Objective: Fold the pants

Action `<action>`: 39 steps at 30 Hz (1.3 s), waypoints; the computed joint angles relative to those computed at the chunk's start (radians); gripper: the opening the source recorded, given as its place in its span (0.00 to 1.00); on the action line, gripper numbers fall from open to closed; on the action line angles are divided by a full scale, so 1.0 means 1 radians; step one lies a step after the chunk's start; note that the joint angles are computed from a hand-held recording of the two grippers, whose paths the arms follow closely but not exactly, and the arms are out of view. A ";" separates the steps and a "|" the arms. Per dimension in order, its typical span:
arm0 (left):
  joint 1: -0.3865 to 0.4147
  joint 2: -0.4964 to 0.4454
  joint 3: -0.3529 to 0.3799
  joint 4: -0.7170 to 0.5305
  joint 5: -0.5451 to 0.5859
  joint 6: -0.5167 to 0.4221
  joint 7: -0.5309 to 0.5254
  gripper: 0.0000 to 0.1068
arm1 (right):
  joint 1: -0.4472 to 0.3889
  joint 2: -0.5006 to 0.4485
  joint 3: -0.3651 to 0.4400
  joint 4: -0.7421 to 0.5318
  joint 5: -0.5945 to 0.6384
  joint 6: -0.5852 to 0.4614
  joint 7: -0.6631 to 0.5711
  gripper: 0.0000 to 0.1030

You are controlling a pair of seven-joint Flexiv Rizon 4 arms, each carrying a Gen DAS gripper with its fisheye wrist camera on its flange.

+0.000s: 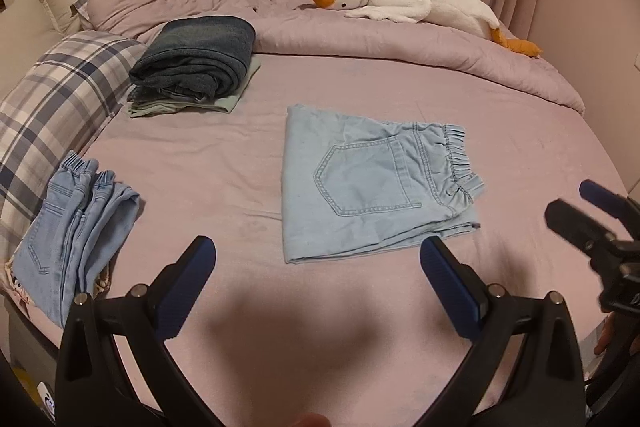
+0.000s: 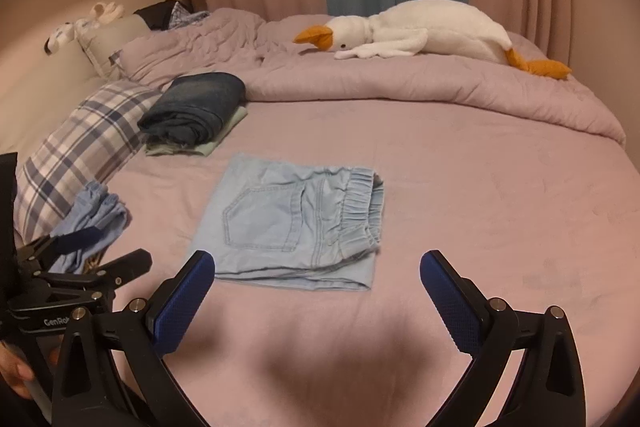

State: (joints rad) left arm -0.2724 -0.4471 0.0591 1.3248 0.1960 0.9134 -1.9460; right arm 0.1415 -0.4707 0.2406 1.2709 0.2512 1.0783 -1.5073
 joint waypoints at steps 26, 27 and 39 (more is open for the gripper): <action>0.006 -0.020 -0.004 -0.005 -0.017 -0.003 0.024 0.96 | 0.039 -0.017 -0.026 0.003 -0.081 -0.055 0.066 0.99; 0.006 -0.020 -0.004 -0.005 -0.018 -0.002 0.025 0.96 | 0.038 -0.016 -0.025 0.004 -0.081 -0.054 0.065 0.99; 0.001 -0.018 -0.001 -0.004 -0.015 0.000 0.018 0.96 | 0.041 -0.016 -0.029 0.001 -0.090 -0.053 0.068 0.99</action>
State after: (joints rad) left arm -0.2710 -0.4650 0.0577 1.3208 0.1809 0.9132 -1.9282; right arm 0.1826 -0.4864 0.2120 1.2721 0.1612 1.0253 -1.4392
